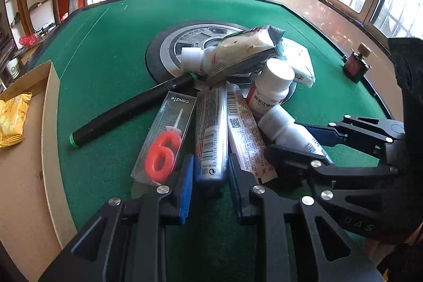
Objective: Organize objects
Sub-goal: 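Grasp the silver tube with the left gripper while the right gripper grasps the white pill bottle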
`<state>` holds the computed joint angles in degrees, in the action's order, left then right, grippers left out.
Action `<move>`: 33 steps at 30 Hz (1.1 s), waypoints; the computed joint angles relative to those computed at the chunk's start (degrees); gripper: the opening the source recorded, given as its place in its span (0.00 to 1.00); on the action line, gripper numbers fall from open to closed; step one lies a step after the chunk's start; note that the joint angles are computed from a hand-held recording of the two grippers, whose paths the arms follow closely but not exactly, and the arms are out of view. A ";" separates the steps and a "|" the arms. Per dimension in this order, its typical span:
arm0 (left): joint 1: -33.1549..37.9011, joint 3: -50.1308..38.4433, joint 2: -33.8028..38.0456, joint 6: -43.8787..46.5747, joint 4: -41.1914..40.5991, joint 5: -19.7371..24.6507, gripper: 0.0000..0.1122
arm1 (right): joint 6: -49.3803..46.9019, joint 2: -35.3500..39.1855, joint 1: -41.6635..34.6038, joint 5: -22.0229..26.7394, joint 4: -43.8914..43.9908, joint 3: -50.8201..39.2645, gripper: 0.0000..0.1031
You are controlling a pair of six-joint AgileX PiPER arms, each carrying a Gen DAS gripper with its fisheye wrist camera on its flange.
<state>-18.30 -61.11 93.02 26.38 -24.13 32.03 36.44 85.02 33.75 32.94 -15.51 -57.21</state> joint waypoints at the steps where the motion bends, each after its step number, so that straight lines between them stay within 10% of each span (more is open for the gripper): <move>1: -0.67 0.86 -0.51 -0.66 1.19 -1.40 0.21 | 0.18 -1.11 -0.05 -0.03 -0.92 1.12 0.37; 33: 4.31 8.24 -9.31 24.20 -25.15 -10.30 0.20 | -5.49 -4.82 -1.94 -5.54 5.66 3.72 0.37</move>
<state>-13.99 -52.87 83.70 50.57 -49.27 21.73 30.95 80.21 31.81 27.40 -9.85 -53.50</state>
